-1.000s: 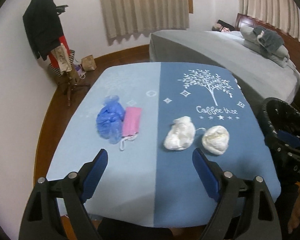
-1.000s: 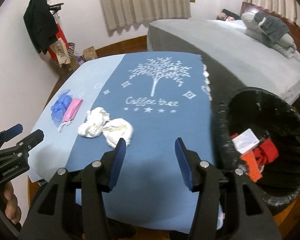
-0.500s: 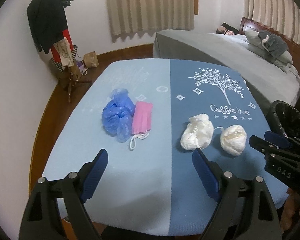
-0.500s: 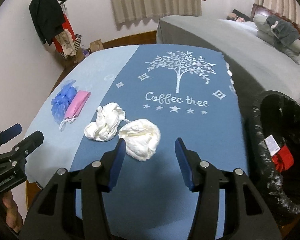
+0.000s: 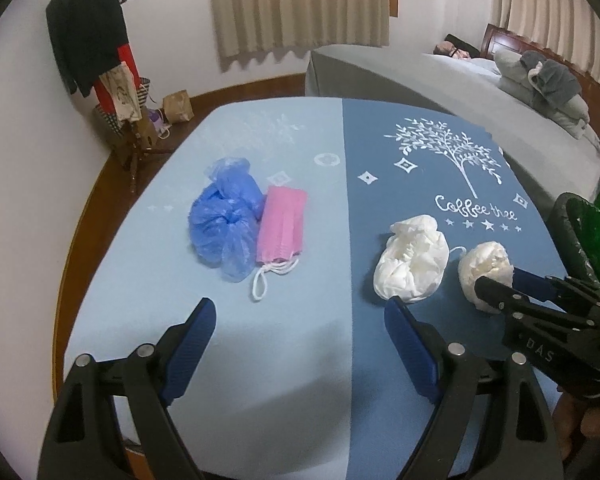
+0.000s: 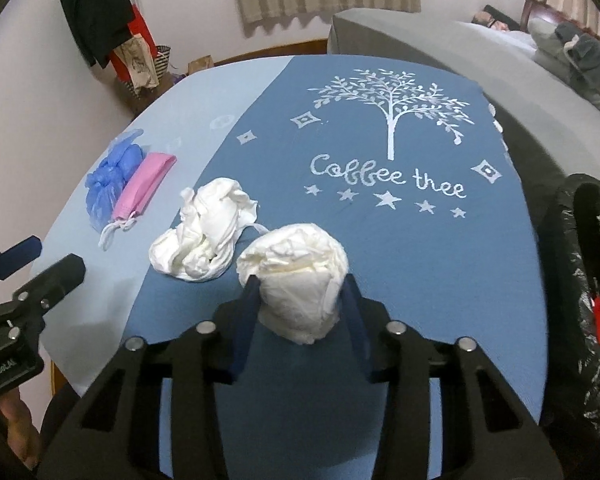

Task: Collect trash
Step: 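Grasp a white crumpled tissue with right while left grasps the other tissue, then carry both white tissues over the bin with left and right tools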

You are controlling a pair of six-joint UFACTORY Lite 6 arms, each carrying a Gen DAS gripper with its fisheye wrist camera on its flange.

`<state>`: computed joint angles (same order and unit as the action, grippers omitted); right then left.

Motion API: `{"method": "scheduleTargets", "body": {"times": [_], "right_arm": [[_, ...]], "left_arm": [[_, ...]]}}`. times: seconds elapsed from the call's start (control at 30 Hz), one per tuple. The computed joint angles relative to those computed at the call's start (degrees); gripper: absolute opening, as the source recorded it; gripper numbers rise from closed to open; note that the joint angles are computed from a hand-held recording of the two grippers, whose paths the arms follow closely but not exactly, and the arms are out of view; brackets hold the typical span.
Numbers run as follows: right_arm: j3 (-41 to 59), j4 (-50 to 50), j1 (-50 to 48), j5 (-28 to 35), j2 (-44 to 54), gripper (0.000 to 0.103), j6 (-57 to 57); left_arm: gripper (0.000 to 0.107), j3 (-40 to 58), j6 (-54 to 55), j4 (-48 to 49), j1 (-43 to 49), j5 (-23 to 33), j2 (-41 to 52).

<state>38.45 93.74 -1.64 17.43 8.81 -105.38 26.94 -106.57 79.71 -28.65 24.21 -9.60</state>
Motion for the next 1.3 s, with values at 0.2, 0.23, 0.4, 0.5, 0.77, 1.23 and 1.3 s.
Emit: {"method": "scheduleTargets", "body": {"times": [0.2, 0.23, 0.4, 0.5, 0.77, 1.23, 1.3], "right_arm": [[1.5, -5.88, -3.73, 2.98, 0.12, 0.023, 3.67], [1.7, -6.87, -4.73, 3.47, 0.04, 0.022, 4.23], [2.16, -8.74, -8.57, 4.71, -0.77, 0.02, 4.56], [2.98, -9.88, -10.45, 5.29, -0.46, 0.02, 4.91], [5.01, -12.3, -14.7, 6.86, 1.48, 0.02, 5.03], [6.55, -12.73, -16.05, 6.93, 4.8, 0.02, 3.89], [6.43, -12.95, -16.09, 7.0, 4.56, 0.02, 4.06]], "left_arm": [[0.084, 3.13, -3.1, 2.18, -1.99, -0.09, 4.93], [0.084, 3.68, -3.22, 1.99, -2.72, 0.18, 5.44], [0.084, 7.19, -3.84, 1.33, -4.87, 0.41, 8.65], [0.084, 10.07, -5.6, 2.61, -5.98, 0.26, 12.12], [0.084, 18.23, -8.37, 5.85, -6.44, -0.75, 23.37], [0.05, 22.94, -9.59, 8.97, -3.51, -6.1, 31.34], [0.045, 22.76, -8.73, 7.85, -3.86, -5.64, 30.88]]}}
